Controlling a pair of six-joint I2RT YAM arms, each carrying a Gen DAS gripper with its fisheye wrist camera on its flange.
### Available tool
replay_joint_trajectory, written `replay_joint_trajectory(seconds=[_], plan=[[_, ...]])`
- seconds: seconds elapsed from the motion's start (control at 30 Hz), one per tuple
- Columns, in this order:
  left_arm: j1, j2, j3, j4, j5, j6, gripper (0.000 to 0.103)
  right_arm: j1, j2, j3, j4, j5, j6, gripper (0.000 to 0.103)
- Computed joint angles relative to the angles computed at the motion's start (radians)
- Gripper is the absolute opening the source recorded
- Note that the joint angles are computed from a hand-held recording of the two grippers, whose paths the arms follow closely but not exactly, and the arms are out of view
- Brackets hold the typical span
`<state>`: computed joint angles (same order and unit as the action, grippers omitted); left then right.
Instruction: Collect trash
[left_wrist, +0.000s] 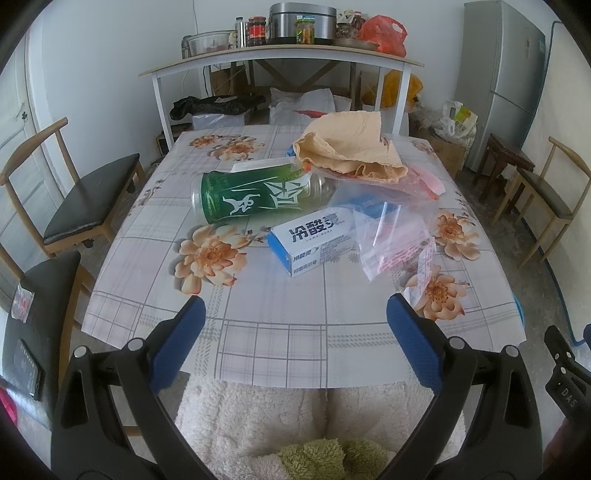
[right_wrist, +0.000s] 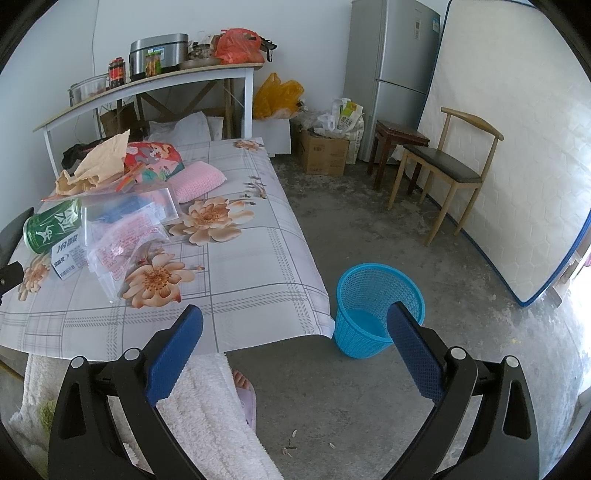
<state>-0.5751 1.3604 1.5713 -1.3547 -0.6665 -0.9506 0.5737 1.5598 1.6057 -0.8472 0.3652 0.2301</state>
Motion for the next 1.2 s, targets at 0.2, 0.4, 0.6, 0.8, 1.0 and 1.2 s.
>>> replay_joint_trajectory(seconds=[0.2, 0.4, 0.6, 0.8, 1.0, 1.2], plan=[[0.001, -0.012, -0.020, 0.004, 0.003, -0.006, 0.095, 0.002, 0.001, -0.001, 0.001, 0.001, 0.002, 0.097], [0.009, -0.015, -0.023, 0.002, 0.017, -0.003, 0.095, 0.007, 0.007, 0.005, -0.002, 0.004, 0.007, 0.097], [0.029, -0.021, -0.031, 0.024, 0.047, 0.018, 0.095, 0.014, 0.011, 0.008, -0.001, 0.011, 0.011, 0.097], [0.079, -0.042, -0.049, 0.059, 0.081, 0.038, 0.095, 0.024, 0.040, 0.049, -0.008, 0.022, 0.010, 0.097], [0.205, -0.115, -0.125, 0.192, 0.220, 0.101, 0.095, 0.030, 0.089, 0.112, 0.017, 0.029, -0.014, 0.097], [0.300, -0.171, -0.202, 0.335, 0.311, 0.183, 0.095, 0.045, 0.169, 0.220, 0.048, 0.028, -0.051, 0.097]])
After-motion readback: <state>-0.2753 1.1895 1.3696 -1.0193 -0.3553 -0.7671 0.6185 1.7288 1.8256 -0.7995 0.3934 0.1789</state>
